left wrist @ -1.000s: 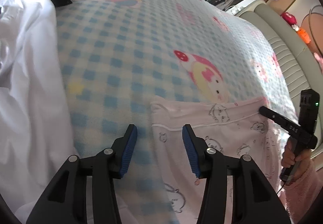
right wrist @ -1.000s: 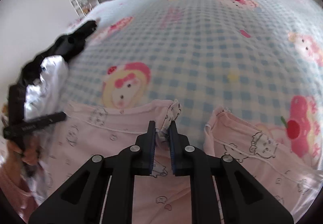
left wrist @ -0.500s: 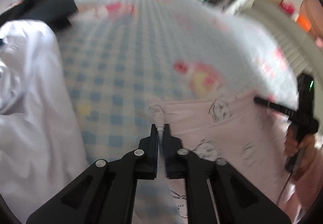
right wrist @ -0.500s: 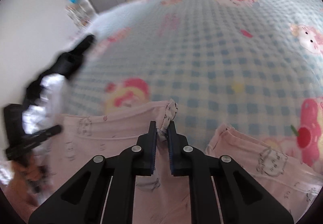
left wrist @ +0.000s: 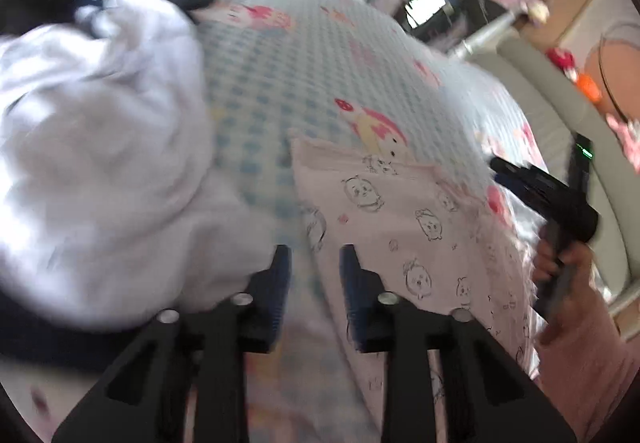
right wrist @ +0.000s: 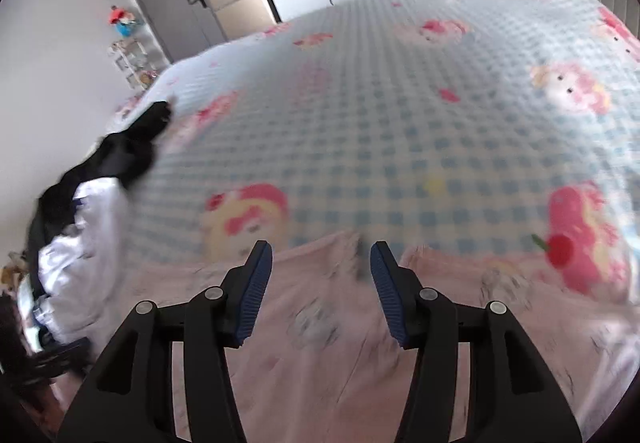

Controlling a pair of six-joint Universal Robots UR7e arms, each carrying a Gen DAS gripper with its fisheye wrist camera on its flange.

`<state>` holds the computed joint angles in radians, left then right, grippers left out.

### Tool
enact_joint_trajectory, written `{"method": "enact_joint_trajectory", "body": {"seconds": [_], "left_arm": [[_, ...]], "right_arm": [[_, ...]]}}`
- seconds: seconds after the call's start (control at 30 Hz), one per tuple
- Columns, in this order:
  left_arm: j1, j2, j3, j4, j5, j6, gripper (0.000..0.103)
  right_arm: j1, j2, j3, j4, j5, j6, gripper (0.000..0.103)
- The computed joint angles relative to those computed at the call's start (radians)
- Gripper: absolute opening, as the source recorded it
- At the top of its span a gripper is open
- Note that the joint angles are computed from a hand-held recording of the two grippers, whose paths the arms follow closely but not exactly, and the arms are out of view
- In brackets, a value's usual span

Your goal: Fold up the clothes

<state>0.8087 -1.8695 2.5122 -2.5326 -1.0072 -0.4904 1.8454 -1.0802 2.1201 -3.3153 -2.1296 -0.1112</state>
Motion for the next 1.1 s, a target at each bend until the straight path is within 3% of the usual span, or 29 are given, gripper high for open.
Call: {"method": "enact_joint_trajectory", "body": {"seconds": [0.1,0.17,0.27,0.33,0.5,0.6,0.7,0.83,1.0,1.1], "left_arm": [[0.032,-0.067,0.05,-0.016,-0.136,-0.046,0.025],[0.045,-0.08,0.081,-0.032,-0.185,-0.081,0.025],[0.012,-0.054,0.086,0.033,-0.152,-0.1,0.028],[-0.012,-0.055,0.089,0.063,-0.123,-0.139,0.028],[-0.035,-0.141,0.135,0.007,-0.129,-0.242,0.034],[-0.083,-0.133,0.14,0.093,-0.066,-0.267,0.034],[-0.122,-0.088,0.132,0.16,-0.008,-0.265,0.034],[-0.11,-0.095,0.13,0.145,-0.068,-0.228,0.041],[-0.129,-0.145,0.148,0.147,-0.102,-0.221,0.041],[-0.102,-0.132,0.151,0.14,-0.1,-0.227,0.038]], "right_arm": [[0.077,-0.076,0.094,0.075,0.01,0.046,0.053],[0.123,-0.101,0.167,0.108,0.01,0.088,0.053],[0.18,-0.121,0.282,0.154,0.006,0.182,0.053],[0.203,-0.1,0.323,0.161,-0.05,0.249,0.053],[0.224,-0.106,0.406,0.174,-0.089,0.428,0.053],[0.233,-0.083,0.42,0.106,-0.084,0.45,0.053],[0.246,-0.036,0.391,0.118,-0.143,0.426,0.053],[0.256,0.005,0.347,0.146,-0.185,0.424,0.054],[0.33,0.069,0.266,0.103,-0.264,0.317,0.054],[0.315,0.093,0.246,0.109,-0.204,0.322,0.054]]}}
